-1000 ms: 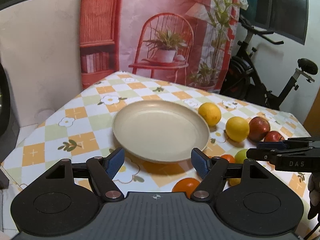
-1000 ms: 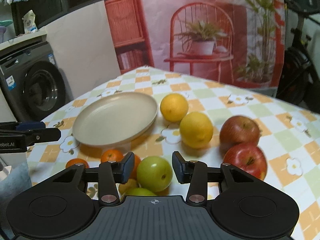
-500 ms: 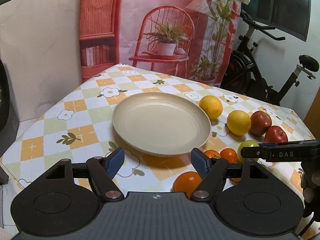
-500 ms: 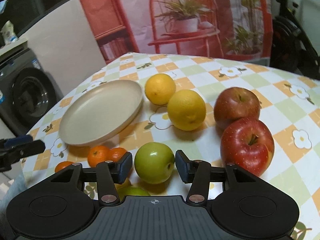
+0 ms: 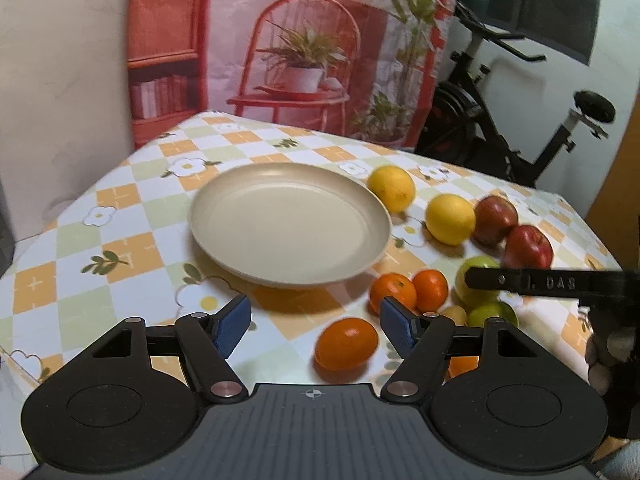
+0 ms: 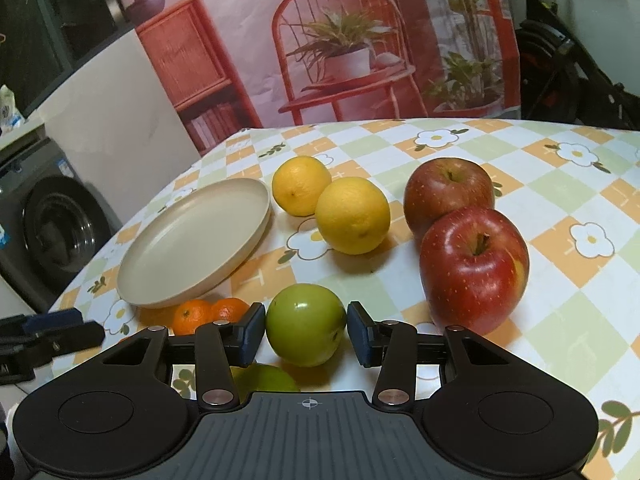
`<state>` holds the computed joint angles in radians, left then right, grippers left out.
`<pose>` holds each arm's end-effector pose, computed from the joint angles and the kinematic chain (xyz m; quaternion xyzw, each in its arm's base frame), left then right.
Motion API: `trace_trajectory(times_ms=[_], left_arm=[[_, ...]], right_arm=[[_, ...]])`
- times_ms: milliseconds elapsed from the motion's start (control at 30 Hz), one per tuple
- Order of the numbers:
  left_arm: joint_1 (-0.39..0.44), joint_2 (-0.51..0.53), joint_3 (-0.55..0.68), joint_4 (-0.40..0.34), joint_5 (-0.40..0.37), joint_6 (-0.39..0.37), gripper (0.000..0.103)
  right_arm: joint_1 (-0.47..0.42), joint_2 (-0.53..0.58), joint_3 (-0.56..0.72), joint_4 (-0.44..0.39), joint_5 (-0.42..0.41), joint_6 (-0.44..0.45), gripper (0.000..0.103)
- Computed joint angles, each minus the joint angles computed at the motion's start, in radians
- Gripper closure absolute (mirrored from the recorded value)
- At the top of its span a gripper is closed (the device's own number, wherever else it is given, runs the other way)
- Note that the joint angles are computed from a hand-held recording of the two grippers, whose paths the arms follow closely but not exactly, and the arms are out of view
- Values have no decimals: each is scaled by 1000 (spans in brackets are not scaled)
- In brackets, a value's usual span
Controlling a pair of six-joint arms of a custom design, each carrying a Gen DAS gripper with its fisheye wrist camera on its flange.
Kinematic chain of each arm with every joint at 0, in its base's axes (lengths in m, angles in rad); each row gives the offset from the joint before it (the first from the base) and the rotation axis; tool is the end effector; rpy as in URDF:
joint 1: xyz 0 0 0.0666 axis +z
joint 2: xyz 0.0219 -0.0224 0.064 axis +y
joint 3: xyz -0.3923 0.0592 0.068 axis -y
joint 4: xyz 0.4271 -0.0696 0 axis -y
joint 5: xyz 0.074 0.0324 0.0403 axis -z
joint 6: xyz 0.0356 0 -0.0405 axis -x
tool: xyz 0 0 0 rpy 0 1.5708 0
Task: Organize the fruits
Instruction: 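Move both tools forward toward the fruits beside the beige plate, then grasp the oval orange with the left tool while the right tool grasps the green apple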
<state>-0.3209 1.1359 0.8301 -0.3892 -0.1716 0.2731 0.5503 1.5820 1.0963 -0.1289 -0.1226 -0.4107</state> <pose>0.3901 -0.1237 0.3164 -0.0148 0.9029 -0.0494 0.4267 0.4763 0.2968 0.2595 -0.0899 0.8821 0.2605 0.3821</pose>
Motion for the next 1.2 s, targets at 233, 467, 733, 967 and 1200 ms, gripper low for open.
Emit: trace_trajectory(times_ms=[233, 467, 733, 967, 1200], left_arm=[[8, 37, 13, -18, 55, 1, 33], [11, 66, 21, -16, 96, -14, 50], [13, 89, 24, 6, 125, -32, 61], [35, 72, 20, 25, 127, -21, 62], [86, 52, 34, 59, 122, -12, 62]], right_arm=[[-5, -3, -13, 20, -10, -17, 62], [-4, -1, -15, 29, -8, -23, 62], [-4, 1, -15, 32, -8, -26, 62], [-4, -2, -13, 22, -6, -27, 62], [2, -8, 29, 6, -1, 4, 62]])
